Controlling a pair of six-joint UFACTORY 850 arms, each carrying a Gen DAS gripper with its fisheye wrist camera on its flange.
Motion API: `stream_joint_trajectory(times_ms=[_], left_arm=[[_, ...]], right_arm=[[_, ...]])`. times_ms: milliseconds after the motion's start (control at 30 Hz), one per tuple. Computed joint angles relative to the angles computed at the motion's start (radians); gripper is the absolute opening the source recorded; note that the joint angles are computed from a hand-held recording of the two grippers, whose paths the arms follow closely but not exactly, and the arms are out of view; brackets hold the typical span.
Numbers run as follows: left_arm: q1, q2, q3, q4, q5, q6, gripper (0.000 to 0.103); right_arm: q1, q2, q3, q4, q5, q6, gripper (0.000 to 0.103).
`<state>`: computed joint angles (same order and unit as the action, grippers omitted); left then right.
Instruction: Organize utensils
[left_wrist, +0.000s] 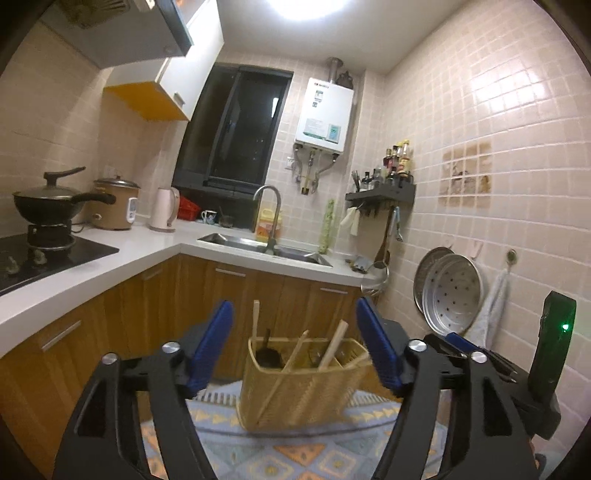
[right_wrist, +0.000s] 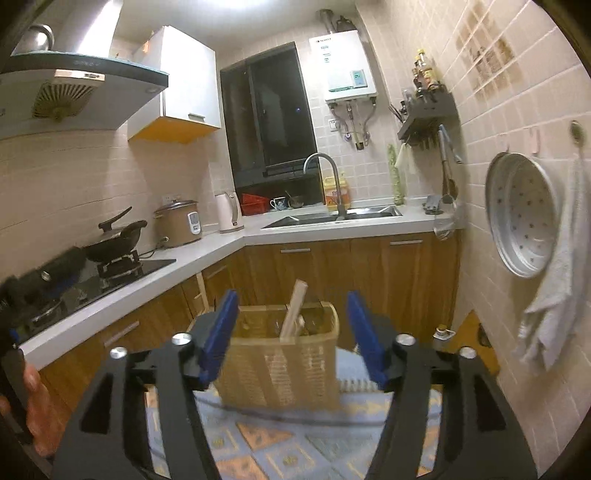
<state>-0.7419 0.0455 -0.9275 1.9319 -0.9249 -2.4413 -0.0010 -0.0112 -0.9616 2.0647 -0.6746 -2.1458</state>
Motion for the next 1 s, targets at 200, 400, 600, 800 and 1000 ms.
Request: stream_joint_trajectory(times_ms=[200,400,600,800,1000], left_arm=[[-0.138,-0.057,0.013,-0.139,-0.22,0.115,0.086],[-0.176,-0.136,0.02,-0.201,-0.337,0.036,0.093],[-0.149,-0.179,0.018,-0.254,-0.363,-0.024,0.093],[-0.146,-0.2,0.028,-0.251,-0.365,-0.054,0.095],[-0.141,-0.224,0.008,-0.277,-0.303,-0.003,0.095]], right_arm=[[-0.042,0.077,0.145,0.048,-0.032,-0.088,0.061],[-0.018,0.105,0.251,0.268,-0.064,-0.328,0.061],[0.04,0.096,0.326,0.659,-0.101,-0.699,0.088],[0.001,0.086,0.332,0.576,-0.149,-0.652,0.095],[0.015,0.073,0.323,0.545,-0.119,-0.681,0.095]])
